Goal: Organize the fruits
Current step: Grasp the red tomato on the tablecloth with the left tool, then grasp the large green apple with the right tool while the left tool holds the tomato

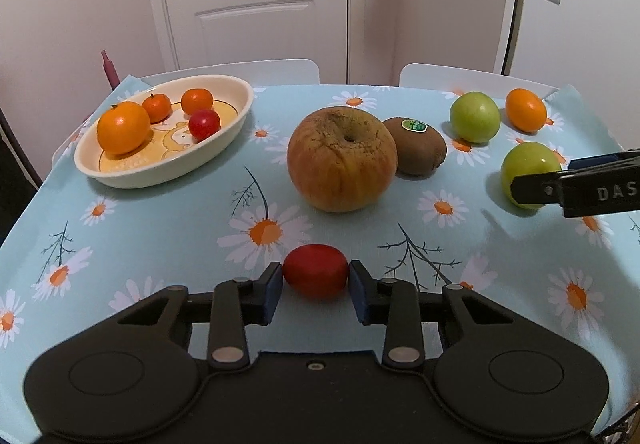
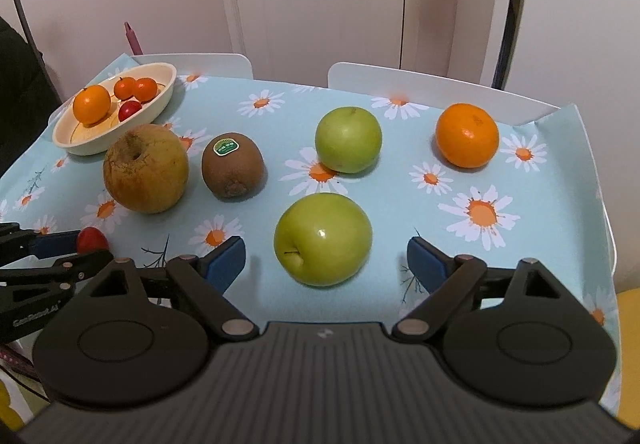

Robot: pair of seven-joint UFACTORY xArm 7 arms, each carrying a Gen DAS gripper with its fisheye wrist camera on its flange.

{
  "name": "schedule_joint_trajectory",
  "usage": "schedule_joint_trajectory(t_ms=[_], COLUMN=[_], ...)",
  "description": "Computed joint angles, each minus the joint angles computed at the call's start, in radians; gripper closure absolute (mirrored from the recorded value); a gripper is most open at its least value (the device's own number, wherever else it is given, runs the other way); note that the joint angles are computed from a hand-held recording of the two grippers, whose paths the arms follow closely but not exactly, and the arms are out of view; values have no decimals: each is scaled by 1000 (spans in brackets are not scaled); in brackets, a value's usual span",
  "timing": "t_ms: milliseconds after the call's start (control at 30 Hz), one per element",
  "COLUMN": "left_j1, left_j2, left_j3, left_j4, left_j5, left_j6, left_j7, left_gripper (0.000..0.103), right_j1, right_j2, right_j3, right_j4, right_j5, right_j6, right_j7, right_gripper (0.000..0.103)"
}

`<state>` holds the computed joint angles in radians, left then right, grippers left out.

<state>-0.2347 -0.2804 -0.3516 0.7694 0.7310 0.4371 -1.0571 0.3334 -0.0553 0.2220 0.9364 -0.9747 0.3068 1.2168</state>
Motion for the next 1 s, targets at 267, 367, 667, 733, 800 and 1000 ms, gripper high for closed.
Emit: schedule_joint_trajectory(t_ms=[267,367,667,733,800,1000], left_j1=[0,5,24,26,27,34], left_j2=[-40,-55,-106,-121,-139,-208], left_j3=[-8,-11,-25,-24,-22,-25], left_j4=[-30,-39,-58,-64,-71,-80], left_j5=[-21,-28,-55,-70,-91,-157], left_j6=[13,12,7,2,0,23], left_j7=[1,2,19,32,49,105], left_gripper=[63,64,64,64,64,64], right_j1=[23,32,55,55,55,53], right_j2=[46,56,50,36,20,-35], right_j3=[-14,-22,-31,-24,-16,23], right_j4=[42,53,57,52,46,40], right_j5=[-5,-14,-33,-34,-12,34], right_j6=[22,31,64,64,64,90], right_j7=[-25,-19,21,22,-1,-32], right_gripper=[16,19,31,31,31,31])
